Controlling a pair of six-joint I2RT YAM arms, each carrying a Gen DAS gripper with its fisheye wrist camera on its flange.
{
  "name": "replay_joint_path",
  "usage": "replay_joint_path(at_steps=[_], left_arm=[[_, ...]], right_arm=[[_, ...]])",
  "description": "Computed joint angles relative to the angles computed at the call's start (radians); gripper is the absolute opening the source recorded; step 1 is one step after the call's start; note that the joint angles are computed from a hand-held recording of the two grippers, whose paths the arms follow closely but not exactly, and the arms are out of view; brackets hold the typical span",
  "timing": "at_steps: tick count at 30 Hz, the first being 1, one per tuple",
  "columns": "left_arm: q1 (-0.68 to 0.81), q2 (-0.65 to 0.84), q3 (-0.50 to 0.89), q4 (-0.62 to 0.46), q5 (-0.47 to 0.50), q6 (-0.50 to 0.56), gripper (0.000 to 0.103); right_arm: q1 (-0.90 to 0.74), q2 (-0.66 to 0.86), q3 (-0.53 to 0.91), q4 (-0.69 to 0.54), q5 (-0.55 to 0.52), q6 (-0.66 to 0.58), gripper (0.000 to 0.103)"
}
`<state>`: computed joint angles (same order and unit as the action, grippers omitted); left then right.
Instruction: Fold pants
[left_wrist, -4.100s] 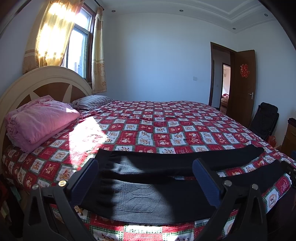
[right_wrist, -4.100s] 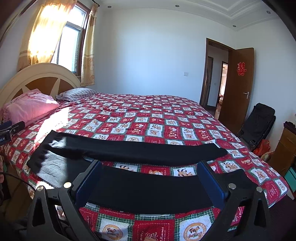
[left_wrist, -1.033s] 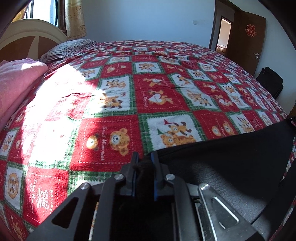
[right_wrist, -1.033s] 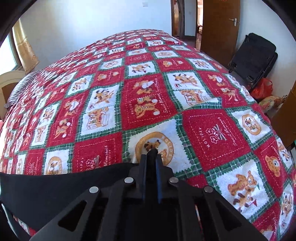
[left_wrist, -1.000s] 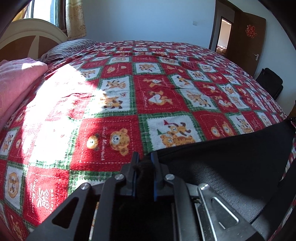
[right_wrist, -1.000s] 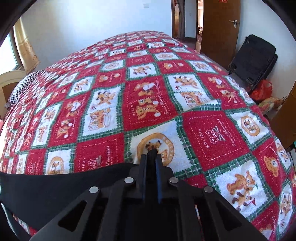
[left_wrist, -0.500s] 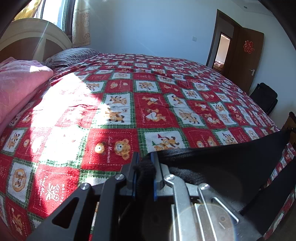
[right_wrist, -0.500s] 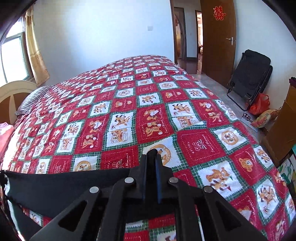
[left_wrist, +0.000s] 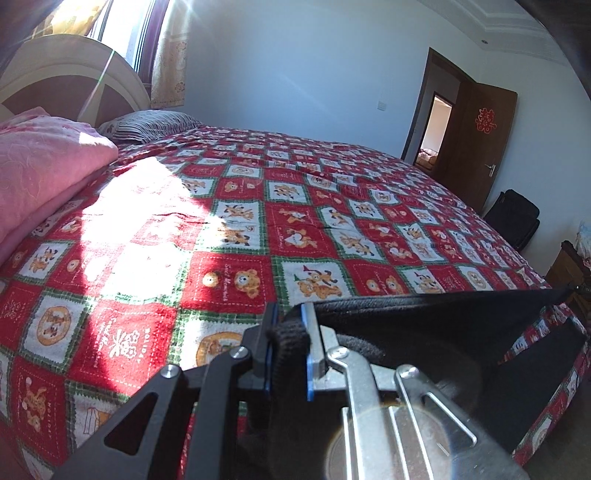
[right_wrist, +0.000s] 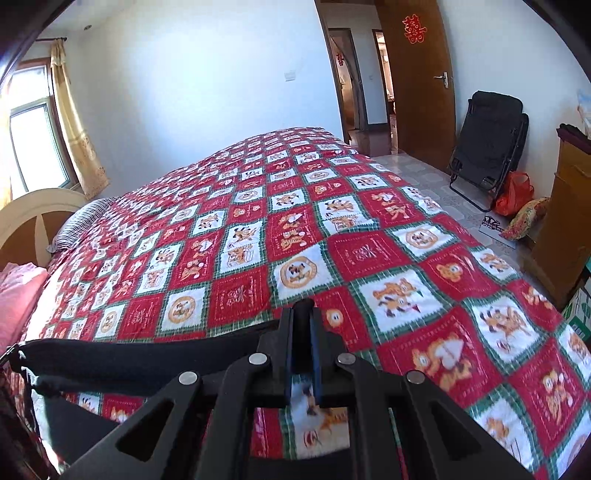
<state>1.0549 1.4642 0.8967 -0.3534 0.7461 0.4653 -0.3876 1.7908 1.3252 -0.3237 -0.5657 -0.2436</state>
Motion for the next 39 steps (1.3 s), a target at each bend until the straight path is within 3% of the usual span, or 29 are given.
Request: replay_joint_path(at_steps=[9, 15, 17, 27, 31, 32, 34, 35, 36, 37, 39], left_arm=[[0.119, -0.079, -0.122, -0.036, 0.089, 0.123, 0.013], [0.228, -0.140, -0.197, -0.093, 0.170, 0.275, 0.013], [0.257, -0.149, -0.217, -0.109, 0.183, 0.333, 0.013], [0.339, -0.159, -0.313, -0.122, 0.201, 0.537, 0.014], [0.353, -0.169, -0.325, -0.125, 0.210, 0.562, 0.014], [0.354, -0.179, -0.333, -0.121, 0.207, 0.567, 0.014], [0.355, -0.189, -0.341, -0.120, 0.206, 0.575, 0.014], [0.354, -0.193, -0.346, -0.115, 0.204, 0.571, 0.014], [0.353, -0.196, -0.350, -0.109, 0.202, 0.567, 0.014], [0.354, -0.198, -0.353, -0.105, 0.203, 0.566, 0.014], [0.361, -0.199, -0.354, -0.111, 0.209, 0.571, 0.014]], right_arm=[[-0.125, -0.106, -0.168, 0.007, -0.098, -0.085, 0.007], [-0.219, -0.159, -0.248, -0.013, -0.152, -0.155, 0.006], [-0.245, -0.164, -0.265, -0.010, -0.147, -0.176, 0.002], [-0.343, -0.131, -0.304, -0.065, -0.173, -0.297, 0.003], [-0.338, -0.268, -0.416, 0.032, -0.081, -0.305, 0.004], [-0.333, -0.332, -0.453, 0.037, -0.081, -0.314, 0.008], [-0.313, -0.432, -0.496, 0.009, -0.101, -0.336, 0.033], [-0.298, -0.476, -0.512, -0.015, -0.119, -0.346, 0.058], [-0.267, -0.536, -0.538, -0.043, -0.145, -0.352, 0.071], [-0.219, -0.588, -0.560, -0.076, -0.164, -0.364, 0.071], [-0.057, -0.688, -0.615, -0.106, -0.092, -0.357, 0.071]])
